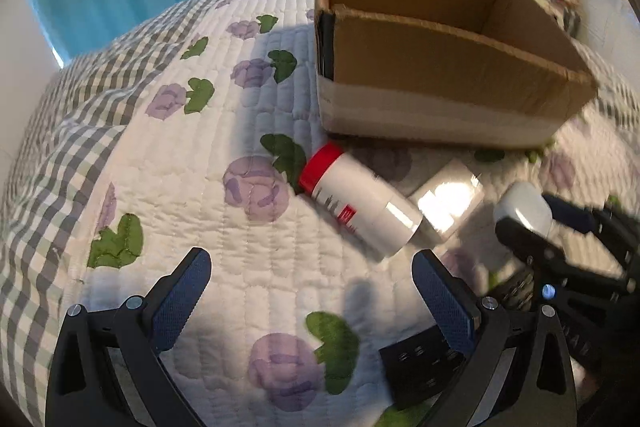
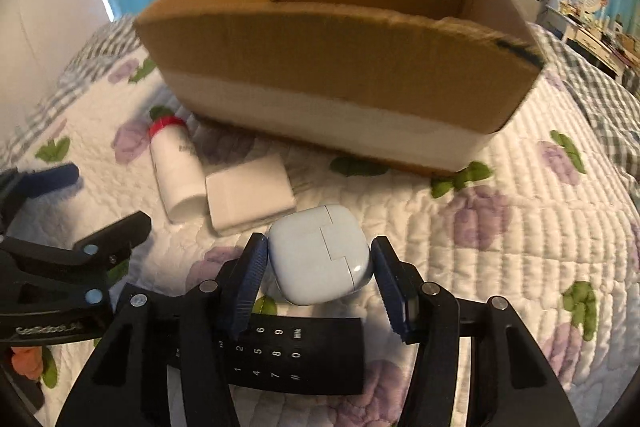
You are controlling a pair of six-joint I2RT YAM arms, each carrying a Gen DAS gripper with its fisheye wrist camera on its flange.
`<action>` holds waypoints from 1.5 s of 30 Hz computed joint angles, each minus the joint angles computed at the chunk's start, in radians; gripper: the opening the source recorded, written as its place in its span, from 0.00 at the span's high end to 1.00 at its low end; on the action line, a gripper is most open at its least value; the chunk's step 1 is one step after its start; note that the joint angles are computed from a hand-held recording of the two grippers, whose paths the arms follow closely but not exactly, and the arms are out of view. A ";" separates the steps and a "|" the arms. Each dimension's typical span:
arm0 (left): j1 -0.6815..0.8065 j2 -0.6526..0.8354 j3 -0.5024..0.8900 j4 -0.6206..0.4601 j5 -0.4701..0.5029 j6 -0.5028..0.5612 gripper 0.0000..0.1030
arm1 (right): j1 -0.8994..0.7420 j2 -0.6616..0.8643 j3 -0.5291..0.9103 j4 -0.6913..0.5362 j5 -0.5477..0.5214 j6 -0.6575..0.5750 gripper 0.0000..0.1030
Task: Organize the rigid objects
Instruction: 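Grasp the white earbud case with the right tool while the left tool grasps the red-capped bottle, then carry the earbud case and bottle into the box and open both tools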
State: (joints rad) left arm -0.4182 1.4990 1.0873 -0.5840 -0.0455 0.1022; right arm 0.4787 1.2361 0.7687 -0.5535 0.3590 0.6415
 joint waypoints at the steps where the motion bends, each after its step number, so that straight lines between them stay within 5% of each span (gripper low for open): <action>1: 0.004 0.024 0.034 -0.025 0.025 -0.044 0.01 | -0.006 -0.011 -0.001 -0.005 0.004 -0.001 0.48; 7: -0.037 0.159 0.131 -0.001 -0.019 -0.179 0.03 | -0.014 -0.026 0.001 -0.019 0.010 0.019 0.48; 14: -0.048 0.214 0.114 0.077 -0.062 -0.171 0.16 | -0.034 0.008 0.006 -0.003 -0.012 0.030 0.48; 18: -0.053 0.178 0.069 0.093 -0.045 -0.102 0.38 | -0.033 0.039 0.018 -0.002 -0.011 0.031 0.48; 19: -0.048 0.168 0.060 0.085 -0.025 -0.080 0.56 | -0.029 0.041 0.020 -0.005 -0.007 0.031 0.48; 21: -0.040 0.157 0.056 0.060 0.003 -0.064 0.61 | -0.022 0.042 0.024 -0.010 0.002 0.037 0.48; 33: -0.007 -0.070 -0.099 -0.014 0.101 0.010 0.64 | 0.045 -0.018 0.034 -0.075 0.059 0.076 0.48; 45: 0.000 -0.257 -0.072 -0.182 0.162 0.016 0.64 | 0.215 -0.083 0.188 -0.336 0.225 0.164 0.48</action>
